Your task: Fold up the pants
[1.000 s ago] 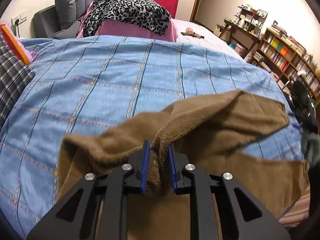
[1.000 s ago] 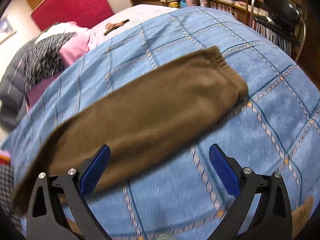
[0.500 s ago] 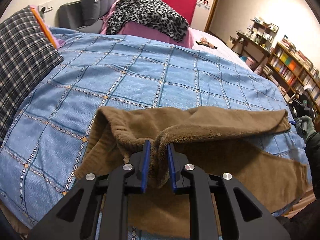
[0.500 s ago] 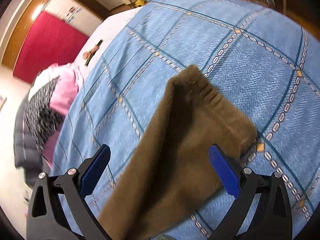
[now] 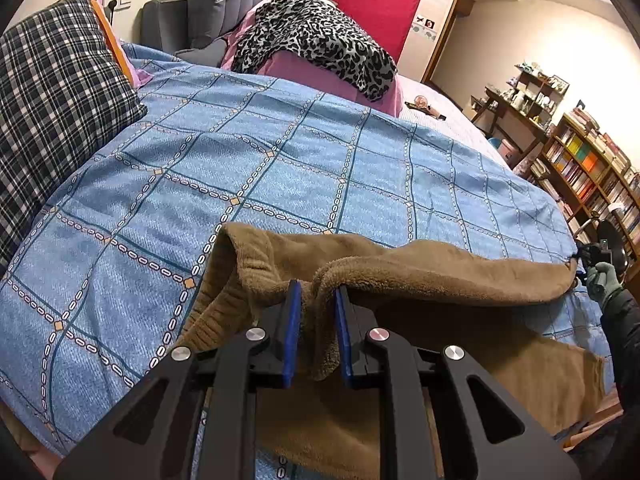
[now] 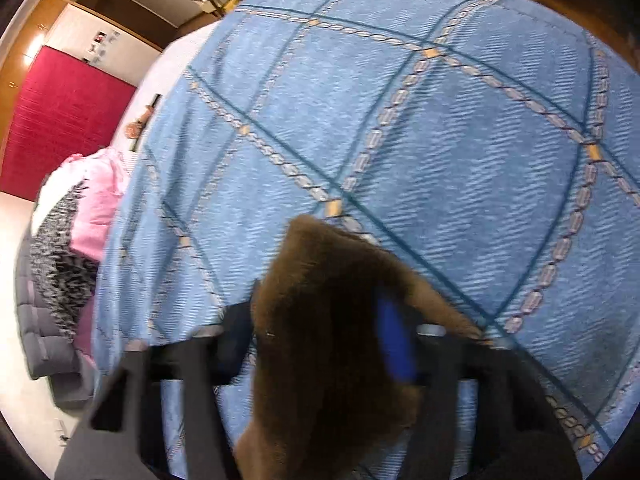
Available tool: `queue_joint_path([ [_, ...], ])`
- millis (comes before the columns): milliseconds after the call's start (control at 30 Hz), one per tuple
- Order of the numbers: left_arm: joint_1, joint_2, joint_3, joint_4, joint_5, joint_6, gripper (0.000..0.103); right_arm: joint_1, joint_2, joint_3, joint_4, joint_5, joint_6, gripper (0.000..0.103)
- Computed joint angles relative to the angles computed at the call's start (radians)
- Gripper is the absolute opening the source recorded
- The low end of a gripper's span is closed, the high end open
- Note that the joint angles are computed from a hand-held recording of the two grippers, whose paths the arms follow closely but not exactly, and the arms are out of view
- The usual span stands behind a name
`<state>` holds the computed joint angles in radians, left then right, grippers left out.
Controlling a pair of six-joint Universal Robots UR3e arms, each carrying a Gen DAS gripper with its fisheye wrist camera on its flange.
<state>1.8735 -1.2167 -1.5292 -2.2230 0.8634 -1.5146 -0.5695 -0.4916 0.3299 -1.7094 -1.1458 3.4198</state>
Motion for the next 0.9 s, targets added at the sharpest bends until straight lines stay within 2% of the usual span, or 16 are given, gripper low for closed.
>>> queue_joint_path([
  [67,0.001,0.005,0.003,-0.004,-0.006,0.002,0.017,-0.013,-0.058,0.094,-0.026,0.0,-0.021,0.012],
  [200,-0.032,-0.022,0.038,0.019,-0.037,-0.03,0.017,-0.06,-0.298,0.438,-0.165,0.018,-0.098,0.01],
  [400,-0.087,-0.1,0.139,0.031,-0.096,-0.043,0.017,-0.202,-0.613,0.766,-0.172,0.125,-0.217,0.01],
  [500,-0.097,-0.174,0.236,-0.034,-0.13,-0.025,0.017,-0.307,-0.773,0.914,-0.107,0.175,-0.306,0.01],
  [600,-0.084,-0.262,0.367,-0.178,-0.155,0.047,0.017,-0.433,-0.938,1.06,-0.019,0.214,-0.427,0.01],
  [733,-0.041,-0.309,0.453,-0.314,-0.153,0.159,0.017,-0.623,-1.156,1.22,0.154,0.246,-0.645,0.01],
  [900,0.091,-0.318,0.479,-0.47,-0.09,0.361,0.016,-0.904,-1.378,1.353,0.449,0.237,-0.987,0.01],
])
